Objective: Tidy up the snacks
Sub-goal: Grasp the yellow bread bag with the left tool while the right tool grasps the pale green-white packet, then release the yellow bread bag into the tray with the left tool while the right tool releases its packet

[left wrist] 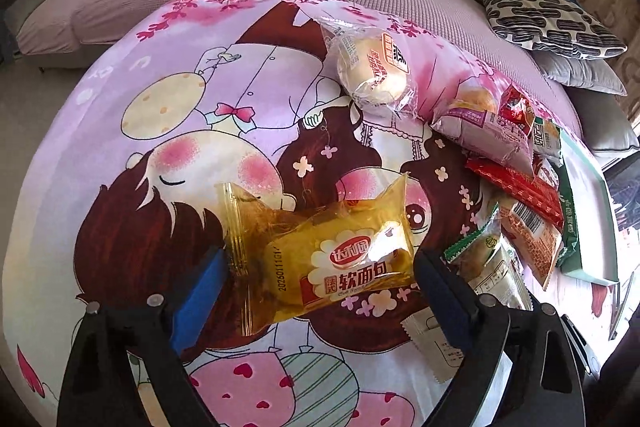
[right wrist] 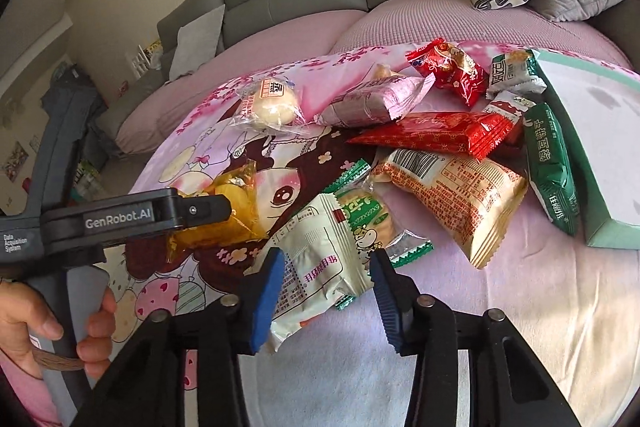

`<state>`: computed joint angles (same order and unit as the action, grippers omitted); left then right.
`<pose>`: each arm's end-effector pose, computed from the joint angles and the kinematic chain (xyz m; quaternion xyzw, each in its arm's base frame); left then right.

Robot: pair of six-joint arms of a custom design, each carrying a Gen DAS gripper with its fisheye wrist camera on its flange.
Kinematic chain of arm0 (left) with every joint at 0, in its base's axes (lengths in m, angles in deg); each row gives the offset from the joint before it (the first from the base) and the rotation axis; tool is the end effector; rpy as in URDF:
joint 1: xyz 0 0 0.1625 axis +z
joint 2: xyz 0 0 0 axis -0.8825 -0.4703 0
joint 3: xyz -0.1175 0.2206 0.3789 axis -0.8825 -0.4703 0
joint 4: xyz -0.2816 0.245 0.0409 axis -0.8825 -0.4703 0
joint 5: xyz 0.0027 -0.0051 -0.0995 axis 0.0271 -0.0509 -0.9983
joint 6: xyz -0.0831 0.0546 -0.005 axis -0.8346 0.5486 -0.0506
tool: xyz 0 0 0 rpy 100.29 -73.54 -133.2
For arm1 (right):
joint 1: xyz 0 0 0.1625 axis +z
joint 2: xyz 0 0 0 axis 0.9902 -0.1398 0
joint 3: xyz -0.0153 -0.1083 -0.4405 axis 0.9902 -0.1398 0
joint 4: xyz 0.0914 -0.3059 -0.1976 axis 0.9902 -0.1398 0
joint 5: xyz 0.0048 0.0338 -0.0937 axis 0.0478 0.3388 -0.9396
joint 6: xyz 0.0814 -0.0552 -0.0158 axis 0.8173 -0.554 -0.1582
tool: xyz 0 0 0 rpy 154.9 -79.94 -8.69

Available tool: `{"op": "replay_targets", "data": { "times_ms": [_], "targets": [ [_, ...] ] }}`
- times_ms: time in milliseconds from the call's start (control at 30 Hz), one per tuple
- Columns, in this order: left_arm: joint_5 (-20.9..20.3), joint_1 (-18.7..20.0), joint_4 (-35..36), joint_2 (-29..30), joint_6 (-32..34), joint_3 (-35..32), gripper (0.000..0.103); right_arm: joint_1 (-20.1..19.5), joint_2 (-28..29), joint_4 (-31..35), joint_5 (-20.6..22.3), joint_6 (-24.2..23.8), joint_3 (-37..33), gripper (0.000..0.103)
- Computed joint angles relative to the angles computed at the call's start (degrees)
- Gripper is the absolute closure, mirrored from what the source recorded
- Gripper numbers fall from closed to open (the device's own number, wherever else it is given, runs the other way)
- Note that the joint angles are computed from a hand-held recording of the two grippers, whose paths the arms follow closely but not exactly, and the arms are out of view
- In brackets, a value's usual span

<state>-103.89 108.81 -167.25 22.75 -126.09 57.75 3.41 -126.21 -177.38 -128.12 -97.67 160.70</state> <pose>-0.2363 -0.5545 -0.0001 -0.0627 0.9119 -0.2666 0.3057 0.0699 -0.5625 0.1557 0.1832 -0.9377 0.2429 0.1681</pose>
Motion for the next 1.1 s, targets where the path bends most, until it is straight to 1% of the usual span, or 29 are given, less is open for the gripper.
{"op": "replay_targets", "data": {
  "times_ms": [67, 167, 200, 233, 267, 400, 500, 767, 1000, 1100],
  "targets": [
    [0.0, 0.1, -0.1, 0.1, -0.4, -0.1, 0.016, -0.1, -0.3, 0.4, 0.8, 0.3, 0.1, 0.072],
    [-0.7, 0.1, -1.1, 0.3, 0.3, -0.1, 0.024, 0.0, -0.6, 0.0, 1.2, -0.1, 0.4, 0.080],
    [-0.9, 0.1, -1.7, 0.3, 0.5, 0.0, 0.028, -0.1, -0.8, -0.1, 1.7, -0.3, 0.6, 0.083],
    [-0.8, 0.0, -1.8, 0.4, 0.3, 0.0, 0.029, -0.2, -1.0, 0.0, 2.2, -0.4, 0.7, 0.087],
    [-0.5, -0.1, -1.8, 0.5, 0.0, 0.0, 0.029, -0.1, -1.2, 0.2, 2.3, -0.6, 0.8, 0.088],
    [0.0, -0.5, -2.2, 0.5, -1.1, 0.4, 0.032, -0.1, -1.8, 0.9, 2.7, -1.2, 1.1, 0.089],
    [0.3, -0.9, -2.4, 0.3, -2.3, 0.8, 0.032, -0.4, -2.6, 1.8, 4.0, -1.2, 1.3, 0.090],
    [2.7, -3.0, -1.8, -0.4, -6.0, 1.1, 0.032, -0.7, -5.5, 1.2, 7.3, -2.6, 2.2, 0.093],
    [5.2, -5.4, -0.4, 0.1, -5.4, -2.0, 0.032, -1.5, -8.8, 0.1, 11.1, -2.6, 2.0, 0.093],
    [5.9, -6.2, 0.2, 0.9, -4.5, -4.1, 0.032, -2.2, -10.2, -1.1, 11.7, -1.9, 1.5, 0.093]
  ]
}}
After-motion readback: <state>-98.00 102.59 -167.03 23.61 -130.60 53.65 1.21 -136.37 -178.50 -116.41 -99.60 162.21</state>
